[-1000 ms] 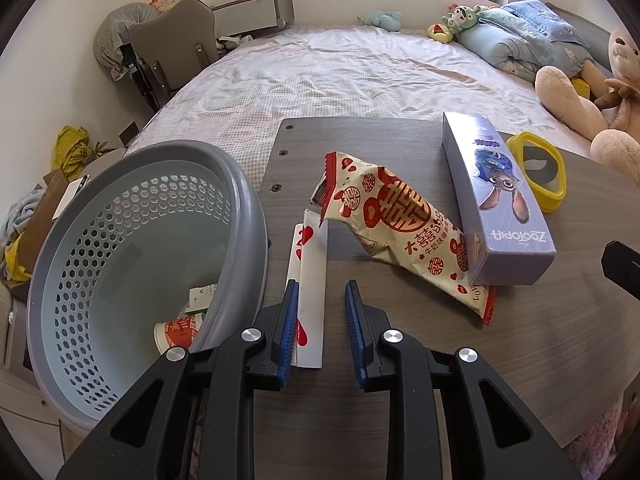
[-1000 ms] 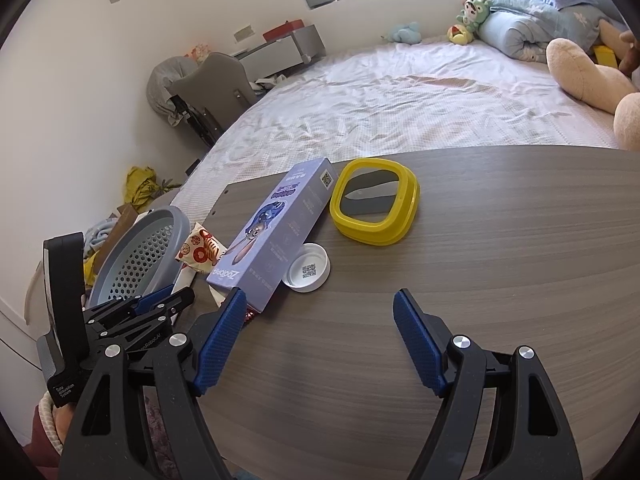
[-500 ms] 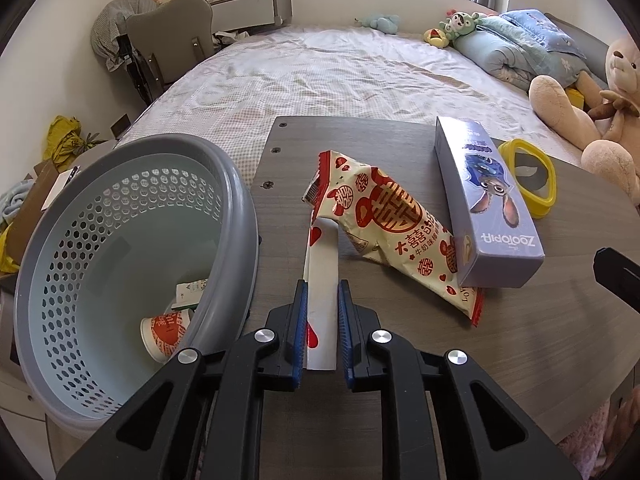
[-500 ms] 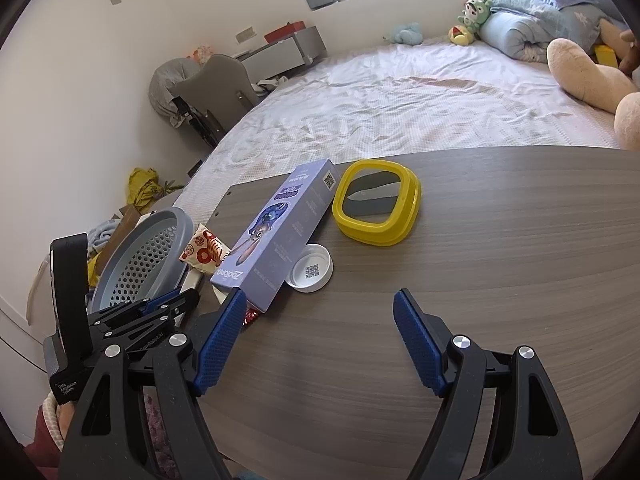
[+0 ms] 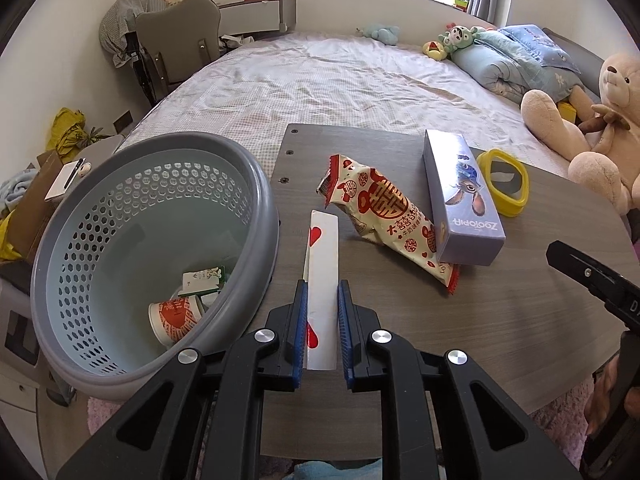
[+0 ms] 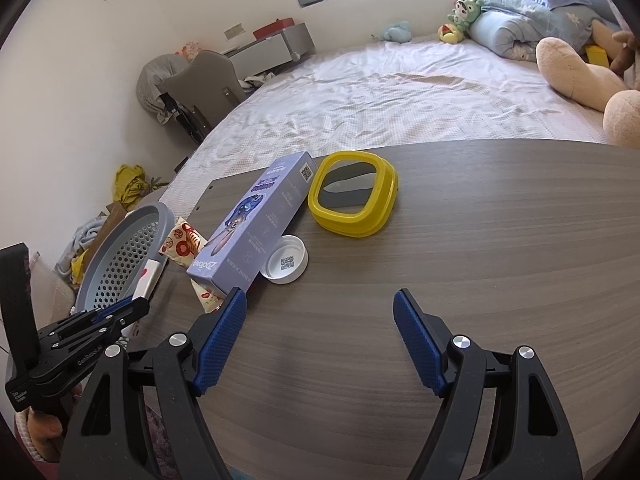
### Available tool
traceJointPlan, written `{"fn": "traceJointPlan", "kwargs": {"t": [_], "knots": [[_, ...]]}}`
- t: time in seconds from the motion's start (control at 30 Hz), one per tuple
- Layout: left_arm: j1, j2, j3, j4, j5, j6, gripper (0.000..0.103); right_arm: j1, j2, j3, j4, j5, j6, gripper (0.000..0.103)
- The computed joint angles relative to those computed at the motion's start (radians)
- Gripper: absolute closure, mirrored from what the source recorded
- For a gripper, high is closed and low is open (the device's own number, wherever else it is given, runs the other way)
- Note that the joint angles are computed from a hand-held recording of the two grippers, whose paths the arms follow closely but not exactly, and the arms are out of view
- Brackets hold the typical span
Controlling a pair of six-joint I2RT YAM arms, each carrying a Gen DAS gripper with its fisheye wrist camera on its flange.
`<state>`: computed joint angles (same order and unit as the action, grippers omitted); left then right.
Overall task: Collect trash
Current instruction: 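Grasp the yellow ring frame with the right gripper while the left gripper holds the card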
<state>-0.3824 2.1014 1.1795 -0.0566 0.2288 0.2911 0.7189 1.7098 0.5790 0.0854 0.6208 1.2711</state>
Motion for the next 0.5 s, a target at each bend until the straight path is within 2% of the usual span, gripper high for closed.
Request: {"fn": "traceJointPlan", "kwargs": {"t": [0.37, 0.5], "knots": [[0.019, -0.084, -0.014, 0.025, 0.049, -0.029, 0.089, -0.164, 0.051, 0.058, 0.020, -0.060, -0.148, 0.028], [0.014, -0.077, 0.003, 0.027, 0.043, -0.034, 0.089, -0.220, 0.089, 0.103, 0.003, -0.084, -0.185, 0.024]]}}
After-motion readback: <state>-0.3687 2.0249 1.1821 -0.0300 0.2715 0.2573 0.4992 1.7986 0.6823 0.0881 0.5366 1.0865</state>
